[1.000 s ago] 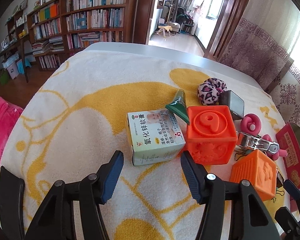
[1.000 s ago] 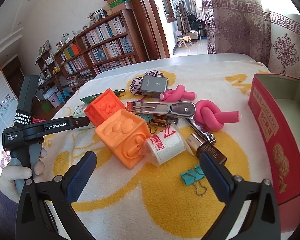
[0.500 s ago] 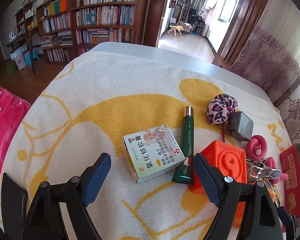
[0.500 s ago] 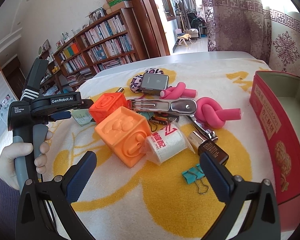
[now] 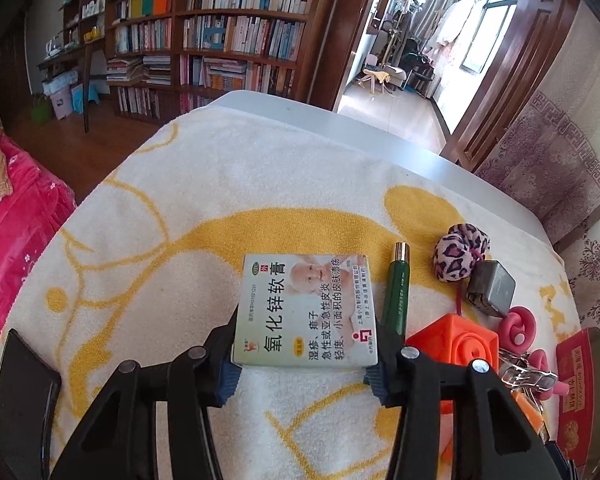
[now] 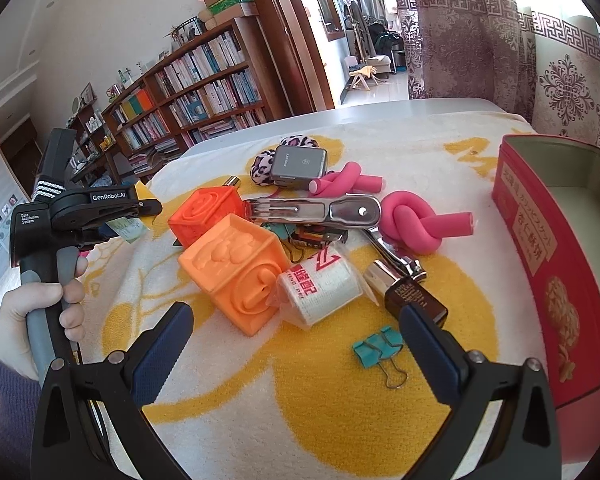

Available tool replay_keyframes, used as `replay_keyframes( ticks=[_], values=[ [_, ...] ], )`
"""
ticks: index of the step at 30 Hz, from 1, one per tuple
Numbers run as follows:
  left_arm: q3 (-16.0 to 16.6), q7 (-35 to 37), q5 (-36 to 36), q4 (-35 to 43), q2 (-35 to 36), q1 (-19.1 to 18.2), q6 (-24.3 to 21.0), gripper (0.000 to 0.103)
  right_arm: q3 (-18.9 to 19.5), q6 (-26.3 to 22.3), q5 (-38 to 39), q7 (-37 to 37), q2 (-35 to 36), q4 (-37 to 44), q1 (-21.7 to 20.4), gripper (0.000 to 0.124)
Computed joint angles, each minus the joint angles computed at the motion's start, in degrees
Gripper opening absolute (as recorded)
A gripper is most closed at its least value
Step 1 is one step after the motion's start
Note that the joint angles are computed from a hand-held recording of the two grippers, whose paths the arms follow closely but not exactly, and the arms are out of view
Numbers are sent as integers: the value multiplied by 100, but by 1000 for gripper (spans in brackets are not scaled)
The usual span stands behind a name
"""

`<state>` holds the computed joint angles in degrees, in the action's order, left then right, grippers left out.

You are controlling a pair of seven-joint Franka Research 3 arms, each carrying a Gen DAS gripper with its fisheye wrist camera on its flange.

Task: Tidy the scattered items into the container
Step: 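Grasp the ointment box with the left tool while the right tool grasps the serum bottle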

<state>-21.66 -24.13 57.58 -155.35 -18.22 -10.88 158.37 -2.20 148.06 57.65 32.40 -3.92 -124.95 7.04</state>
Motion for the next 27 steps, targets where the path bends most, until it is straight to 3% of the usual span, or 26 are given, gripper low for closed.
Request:
replay_keyframes(
  ticks=[9,12,14,22,27],
  values=[
    [-310,-84,440,124,-403,-124,108,53,-54,164,-594,360,-106,-116,-116,102],
    [-349,-12,488,215,-338,-178,169,53,-95,43,-893,455,-186,-215,-163,91],
    [-366,-2,535,264,-276,-196,203,53,-114,46,-1052,545,-193,-236,-188,76],
    [-358,17,594,351,-193,-308,214,53,-12,586,-1822,1314,238,136,-219,58],
    [-339,61,627,400,-116,-346,229,53,54,620,-2878,2015,608,397,-208,48]
  ],
)
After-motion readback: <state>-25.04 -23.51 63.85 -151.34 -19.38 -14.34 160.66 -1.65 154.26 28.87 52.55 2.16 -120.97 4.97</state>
